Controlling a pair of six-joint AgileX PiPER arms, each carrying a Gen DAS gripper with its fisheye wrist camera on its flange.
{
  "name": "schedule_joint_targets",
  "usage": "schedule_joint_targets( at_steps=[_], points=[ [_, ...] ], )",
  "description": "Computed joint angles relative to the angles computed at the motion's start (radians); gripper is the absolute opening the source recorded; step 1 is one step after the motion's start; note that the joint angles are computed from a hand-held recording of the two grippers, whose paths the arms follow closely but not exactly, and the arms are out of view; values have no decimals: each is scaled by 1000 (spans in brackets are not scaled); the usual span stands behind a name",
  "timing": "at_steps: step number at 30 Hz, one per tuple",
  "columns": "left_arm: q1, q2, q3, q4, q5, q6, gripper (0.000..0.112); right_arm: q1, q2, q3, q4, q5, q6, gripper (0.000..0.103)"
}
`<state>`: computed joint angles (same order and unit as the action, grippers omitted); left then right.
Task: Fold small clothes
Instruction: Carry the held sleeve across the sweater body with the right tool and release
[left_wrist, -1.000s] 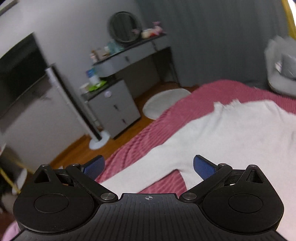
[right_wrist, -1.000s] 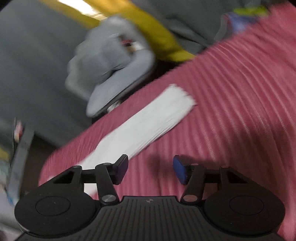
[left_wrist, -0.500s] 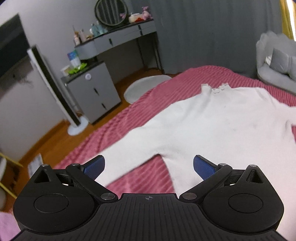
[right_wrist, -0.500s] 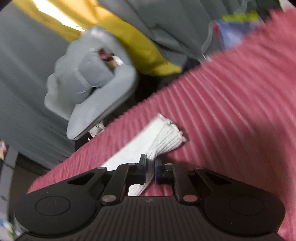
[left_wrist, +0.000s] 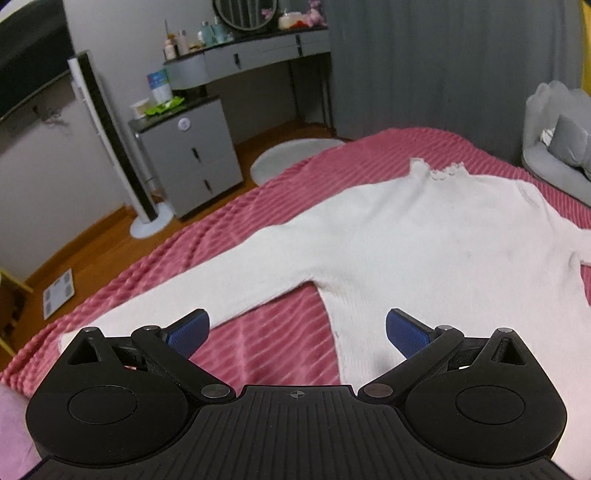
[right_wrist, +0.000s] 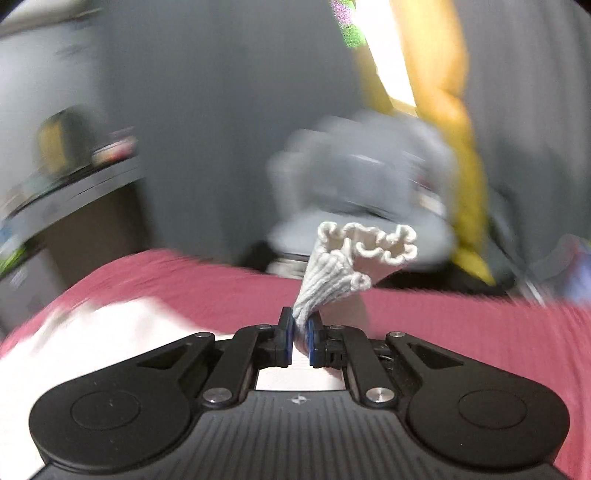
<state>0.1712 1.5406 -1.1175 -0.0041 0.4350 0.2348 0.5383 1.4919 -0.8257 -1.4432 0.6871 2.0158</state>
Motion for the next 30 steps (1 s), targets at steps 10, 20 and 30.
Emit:
schedule_joint_targets(
  at_steps=[10, 20, 30],
  points=[
    [-80, 112, -83, -188, 59, 28, 103, 336, 314, -284, 207, 64, -357, 21],
    [-291, 300, -143, -574, 87, 156, 99, 376, 234, -154, 338, 244, -268, 21],
    [-396, 401, -98, -714, -46, 170, 80, 388, 300, -109, 264, 131, -188, 24]
  ],
)
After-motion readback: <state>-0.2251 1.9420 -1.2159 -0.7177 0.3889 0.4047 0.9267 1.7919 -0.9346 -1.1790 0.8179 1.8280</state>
